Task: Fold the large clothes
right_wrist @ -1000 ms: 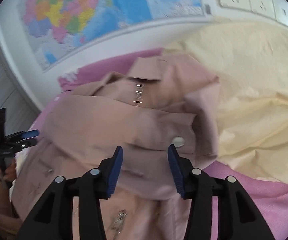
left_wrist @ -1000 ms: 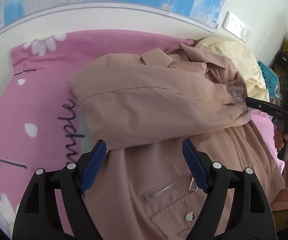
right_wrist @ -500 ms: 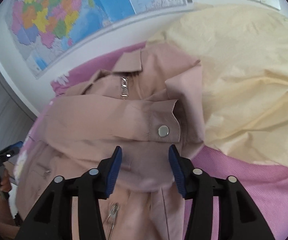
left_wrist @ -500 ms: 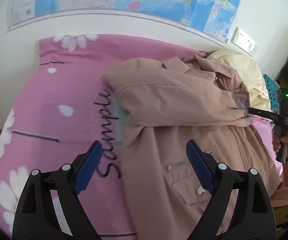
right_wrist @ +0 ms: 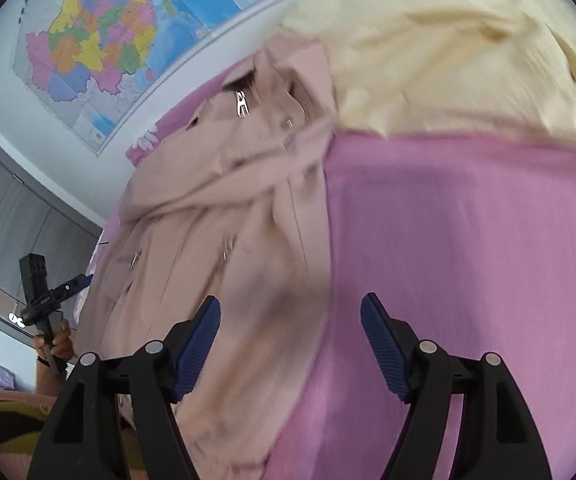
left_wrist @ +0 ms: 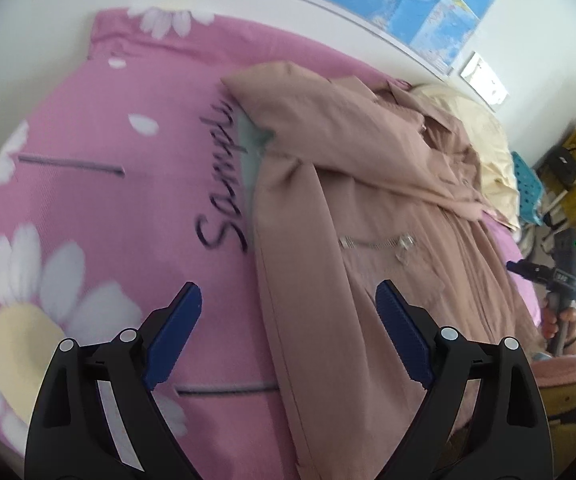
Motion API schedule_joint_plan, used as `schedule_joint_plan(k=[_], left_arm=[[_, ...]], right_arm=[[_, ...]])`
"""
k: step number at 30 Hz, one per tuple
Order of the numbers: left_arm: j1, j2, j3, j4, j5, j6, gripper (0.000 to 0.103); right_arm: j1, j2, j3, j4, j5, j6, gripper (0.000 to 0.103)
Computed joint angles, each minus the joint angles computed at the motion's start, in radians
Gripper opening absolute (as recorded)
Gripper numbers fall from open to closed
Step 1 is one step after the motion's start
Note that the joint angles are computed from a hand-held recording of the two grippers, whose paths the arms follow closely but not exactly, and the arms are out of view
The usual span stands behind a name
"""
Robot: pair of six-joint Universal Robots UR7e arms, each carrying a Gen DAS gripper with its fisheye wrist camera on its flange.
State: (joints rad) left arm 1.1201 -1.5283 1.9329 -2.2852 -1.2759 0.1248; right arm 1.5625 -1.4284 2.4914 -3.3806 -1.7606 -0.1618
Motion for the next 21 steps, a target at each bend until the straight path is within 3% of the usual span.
schedule_joint_plan(k=[2,4,10,16,21], left_arm=[[0.014,-0.014,0.008,0.034,-0.05,-0.006,0.088],[0.011,-0.028,0.025,0.054,-0.056,-0.012,0.088],[0.007,-0.059,0.072,0.071,-0.121,0.002,0.094],[0.001,-0.065,0.094,0.088,-0.192,0.005,0.097],[0.023,-0.053,0.111,0.064,-0.306,0.008,0.098]], right_arm=[[-0.022,-0.025,0.037,-0.006,0.042,0.004,0.072],[-0.034,-0.037,0.055,-0.004,0.075,-0.001,0.073],[-0.02,-0.006,0.071,-0.03,0.079,-0.021,0.079],[-0.024,0.019,0.087,-0.023,0.17,-0.061,0.079],[-0.048,0.054,0.088,-0.03,0.282,-0.078,0.079]])
